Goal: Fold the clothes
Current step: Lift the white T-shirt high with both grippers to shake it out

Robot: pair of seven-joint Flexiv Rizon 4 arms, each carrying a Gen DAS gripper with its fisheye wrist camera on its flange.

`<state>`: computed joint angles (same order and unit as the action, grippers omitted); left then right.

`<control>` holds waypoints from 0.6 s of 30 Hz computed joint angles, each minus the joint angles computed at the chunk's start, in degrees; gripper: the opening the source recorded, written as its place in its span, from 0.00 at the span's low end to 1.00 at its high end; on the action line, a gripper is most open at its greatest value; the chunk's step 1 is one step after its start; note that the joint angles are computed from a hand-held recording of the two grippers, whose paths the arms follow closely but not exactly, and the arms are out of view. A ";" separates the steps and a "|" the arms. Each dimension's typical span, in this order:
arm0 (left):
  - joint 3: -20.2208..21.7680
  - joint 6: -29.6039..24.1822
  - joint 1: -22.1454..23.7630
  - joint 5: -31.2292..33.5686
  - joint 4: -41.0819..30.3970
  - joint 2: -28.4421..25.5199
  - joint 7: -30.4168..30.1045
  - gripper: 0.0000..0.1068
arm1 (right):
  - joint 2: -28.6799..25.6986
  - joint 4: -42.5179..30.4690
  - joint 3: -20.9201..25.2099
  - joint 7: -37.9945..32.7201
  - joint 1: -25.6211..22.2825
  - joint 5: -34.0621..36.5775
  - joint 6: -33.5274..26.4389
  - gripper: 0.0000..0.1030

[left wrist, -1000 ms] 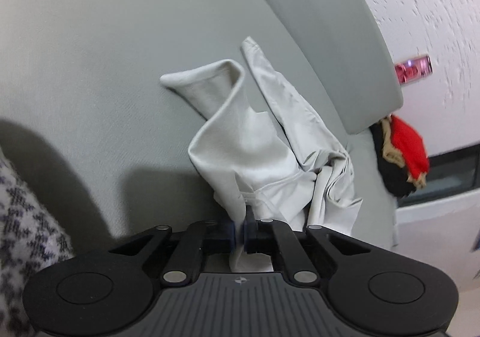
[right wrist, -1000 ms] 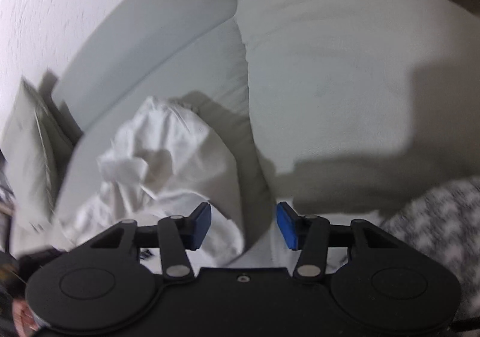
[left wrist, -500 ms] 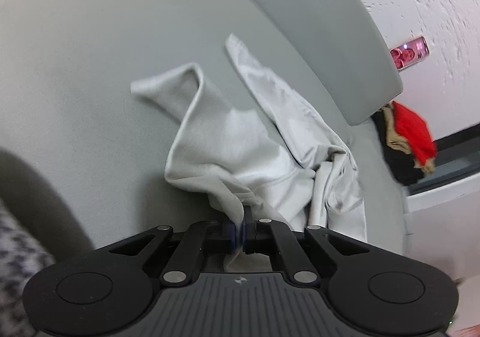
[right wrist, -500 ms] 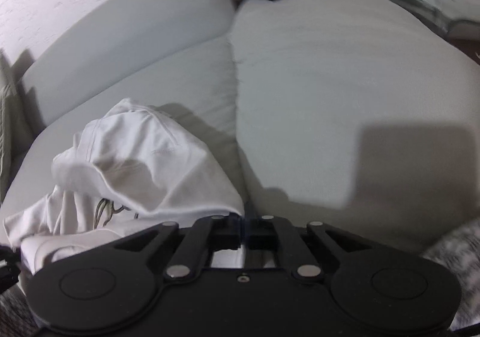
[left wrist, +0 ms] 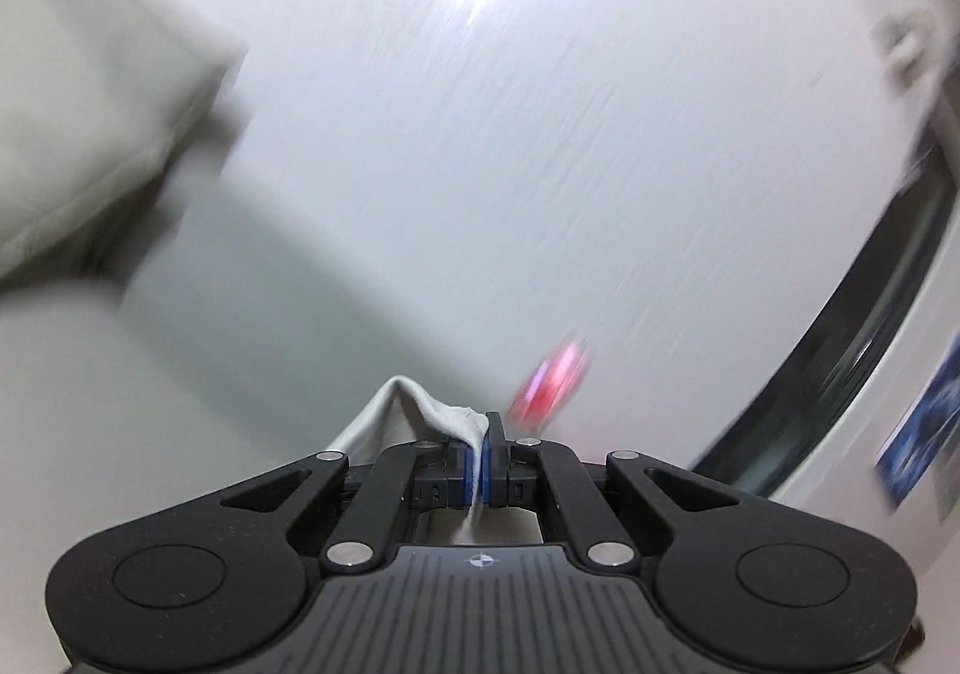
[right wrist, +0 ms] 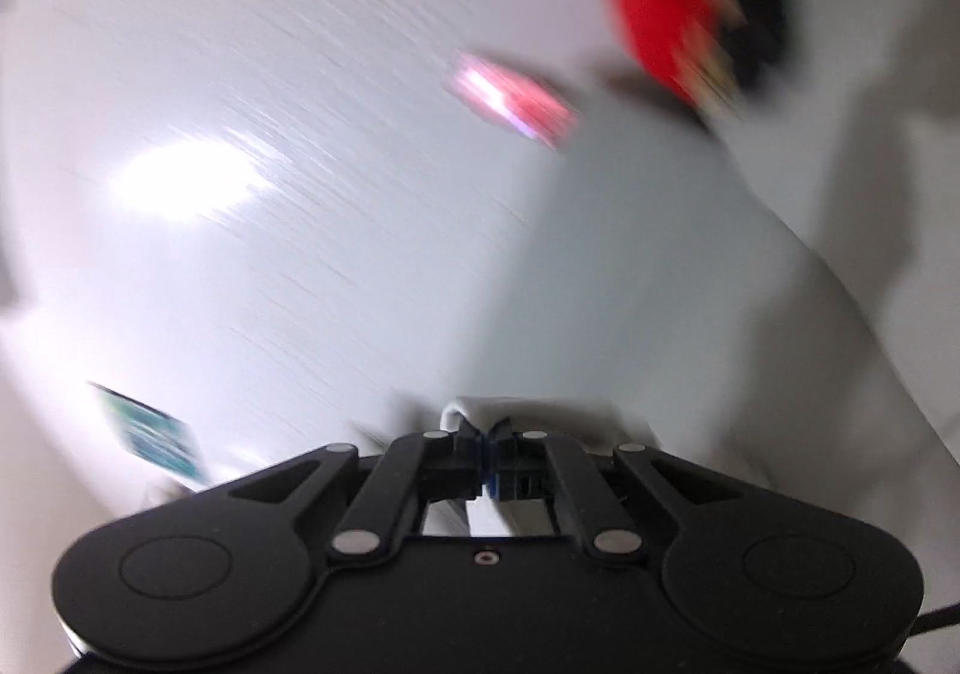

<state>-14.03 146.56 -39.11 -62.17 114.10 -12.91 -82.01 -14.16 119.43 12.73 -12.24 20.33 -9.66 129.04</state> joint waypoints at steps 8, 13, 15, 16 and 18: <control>-2.49 13.70 -5.21 -1.25 -2.39 1.93 8.78 0.00 | 13.49 2.39 1.09 -21.73 6.77 19.83 -3.17 0.02; -4.20 22.18 -7.83 1.06 -7.64 1.39 18.51 0.00 | 18.33 -1.36 6.26 -40.42 6.08 31.44 -1.84 0.02; -4.82 22.88 -8.28 0.57 -10.01 0.80 22.43 0.00 | 19.37 -2.87 8.22 -45.44 4.88 33.66 -2.78 0.02; -4.84 22.26 -7.95 -0.16 -10.35 0.59 22.91 0.00 | 19.52 -3.84 9.09 -47.87 4.31 34.89 -3.40 0.02; -4.74 19.90 -6.91 -2.26 -10.66 0.33 23.22 0.00 | 19.70 -5.93 10.74 -52.98 3.25 37.59 -4.74 0.02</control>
<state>-18.78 166.46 -46.03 -64.43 103.44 -12.58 -58.78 5.53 113.51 23.47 -65.22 23.59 27.92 124.30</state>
